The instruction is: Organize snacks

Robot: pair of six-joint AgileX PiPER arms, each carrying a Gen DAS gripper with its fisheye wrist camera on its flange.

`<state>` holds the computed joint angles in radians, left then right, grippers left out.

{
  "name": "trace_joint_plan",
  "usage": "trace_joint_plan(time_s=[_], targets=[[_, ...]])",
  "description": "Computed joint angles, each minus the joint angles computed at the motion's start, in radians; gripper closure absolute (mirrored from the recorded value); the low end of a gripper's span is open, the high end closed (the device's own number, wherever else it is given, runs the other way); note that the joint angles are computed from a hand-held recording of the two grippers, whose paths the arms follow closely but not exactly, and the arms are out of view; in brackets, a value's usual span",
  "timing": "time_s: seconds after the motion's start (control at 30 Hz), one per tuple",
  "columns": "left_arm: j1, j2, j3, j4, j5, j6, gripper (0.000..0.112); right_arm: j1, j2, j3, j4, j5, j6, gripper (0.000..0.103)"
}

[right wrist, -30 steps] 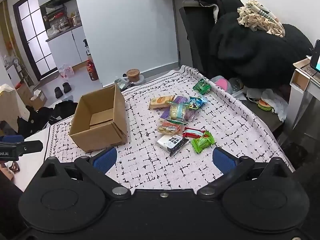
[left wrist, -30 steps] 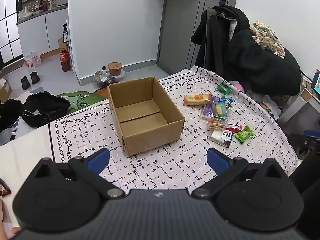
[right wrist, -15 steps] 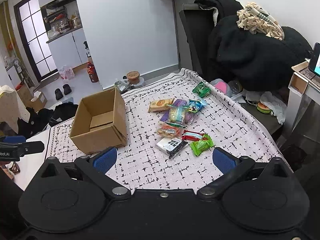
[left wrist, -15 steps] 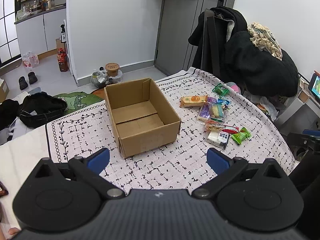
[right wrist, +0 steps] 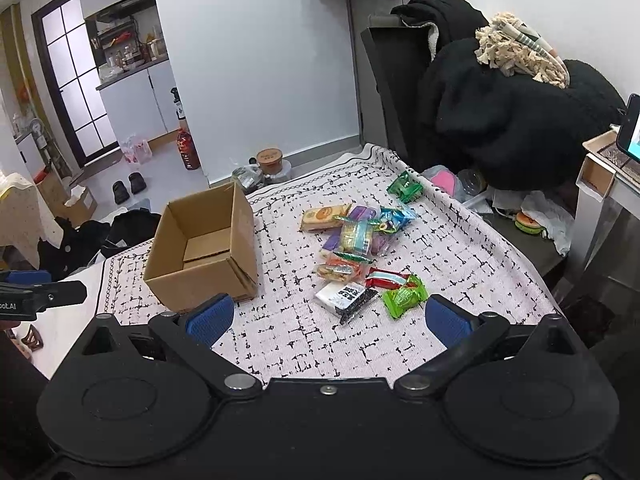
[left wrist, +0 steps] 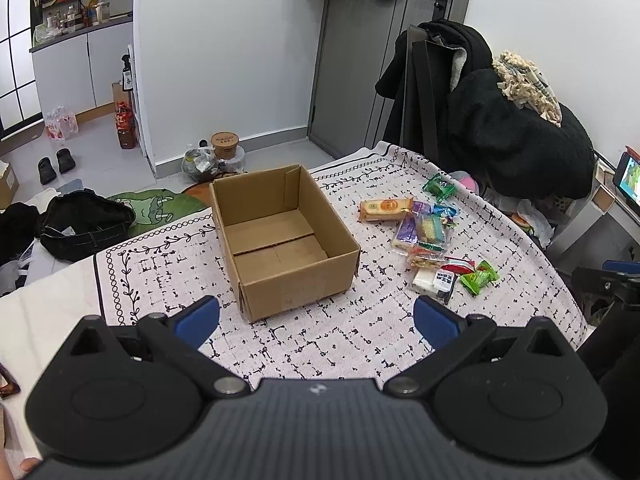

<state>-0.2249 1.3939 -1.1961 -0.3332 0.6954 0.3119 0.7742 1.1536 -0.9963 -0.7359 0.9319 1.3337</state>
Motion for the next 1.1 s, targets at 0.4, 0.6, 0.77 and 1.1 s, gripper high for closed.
trace_joint_plan(time_s=[0.4, 0.6, 0.77, 1.1], targets=[[0.018, -0.007, 0.006, -0.053, 0.010, 0.045, 0.010, 0.005, -0.001, -0.002, -0.005, 0.000, 0.002, 0.000], [0.018, -0.009, 0.010, -0.068, 0.007, 0.072, 0.010, 0.001, -0.001, -0.004, -0.002, 0.002, -0.008, 0.000], [0.017, -0.008, 0.012, -0.063, 0.000, 0.078, 0.010, 0.004, -0.002, -0.004, -0.005, 0.006, 0.001, 0.000], [0.031, 0.000, 0.011, -0.094, 0.001, 0.103, 0.010, -0.009, -0.004, 0.004, 0.007, 0.003, -0.008, 0.000]])
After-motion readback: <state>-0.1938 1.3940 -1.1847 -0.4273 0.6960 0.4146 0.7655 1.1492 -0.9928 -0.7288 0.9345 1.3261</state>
